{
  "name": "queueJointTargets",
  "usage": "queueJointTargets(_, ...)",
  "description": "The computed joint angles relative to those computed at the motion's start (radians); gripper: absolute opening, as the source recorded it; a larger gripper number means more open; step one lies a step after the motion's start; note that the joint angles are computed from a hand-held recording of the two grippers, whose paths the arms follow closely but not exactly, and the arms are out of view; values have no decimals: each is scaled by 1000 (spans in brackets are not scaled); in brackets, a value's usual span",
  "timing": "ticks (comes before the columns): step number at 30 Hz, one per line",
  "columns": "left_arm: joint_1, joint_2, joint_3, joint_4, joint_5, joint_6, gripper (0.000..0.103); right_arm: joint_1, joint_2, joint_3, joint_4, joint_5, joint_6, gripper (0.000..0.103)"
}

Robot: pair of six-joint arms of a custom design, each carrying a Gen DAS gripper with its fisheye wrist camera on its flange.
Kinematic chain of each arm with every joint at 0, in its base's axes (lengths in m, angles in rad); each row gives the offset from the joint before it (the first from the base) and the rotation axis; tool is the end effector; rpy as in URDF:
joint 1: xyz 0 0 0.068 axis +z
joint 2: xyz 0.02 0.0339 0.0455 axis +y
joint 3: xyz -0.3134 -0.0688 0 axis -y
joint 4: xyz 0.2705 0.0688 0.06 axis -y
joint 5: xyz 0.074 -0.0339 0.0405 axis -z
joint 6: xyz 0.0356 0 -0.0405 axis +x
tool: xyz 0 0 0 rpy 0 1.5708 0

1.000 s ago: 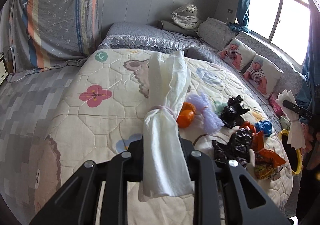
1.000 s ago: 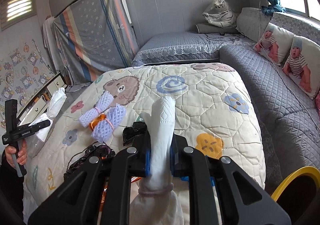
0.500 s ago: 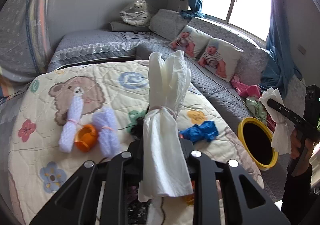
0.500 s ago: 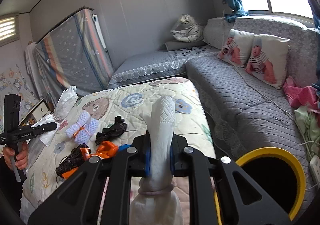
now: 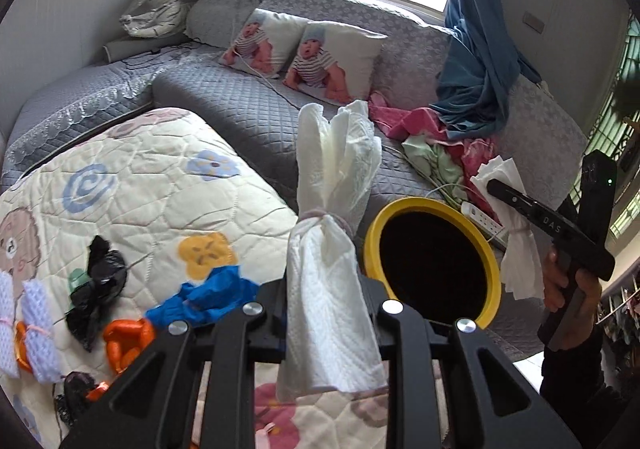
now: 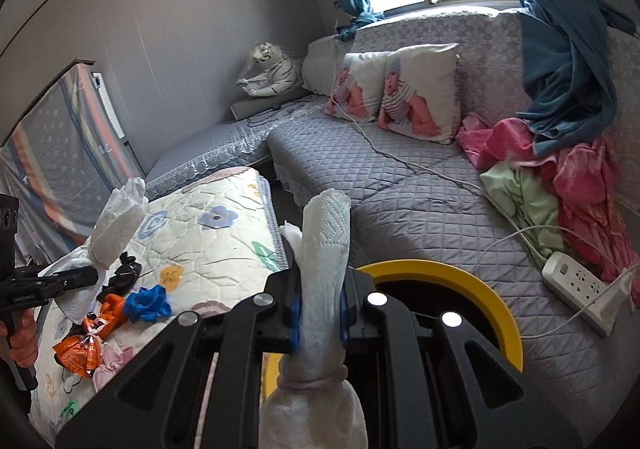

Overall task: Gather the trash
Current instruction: 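Carry the white tissue bundle with both grippers over the yellow bin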

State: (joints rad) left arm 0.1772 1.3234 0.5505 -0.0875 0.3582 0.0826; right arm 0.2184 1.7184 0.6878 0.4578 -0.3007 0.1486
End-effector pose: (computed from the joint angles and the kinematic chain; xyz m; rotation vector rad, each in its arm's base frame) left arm 0.2471 0.0316 0.1901 0.0471 2.3821 -0.3125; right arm 0.3369 0.0856 0.1638 -0.2530 2.1476 0.5353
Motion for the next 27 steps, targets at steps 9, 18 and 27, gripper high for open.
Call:
queueJointTargets(9,-252,356,139,196,-23,-182,21,-137,183,27,78,-58,9,14)
queueJointTargets(18,-372,595,250,279,-29,-316,22,-172,267,36,128,-71,28,14)
queueJointTargets(27,-386,659,267,323,5,-370,23,-172,283,59,104,-42,46,15)
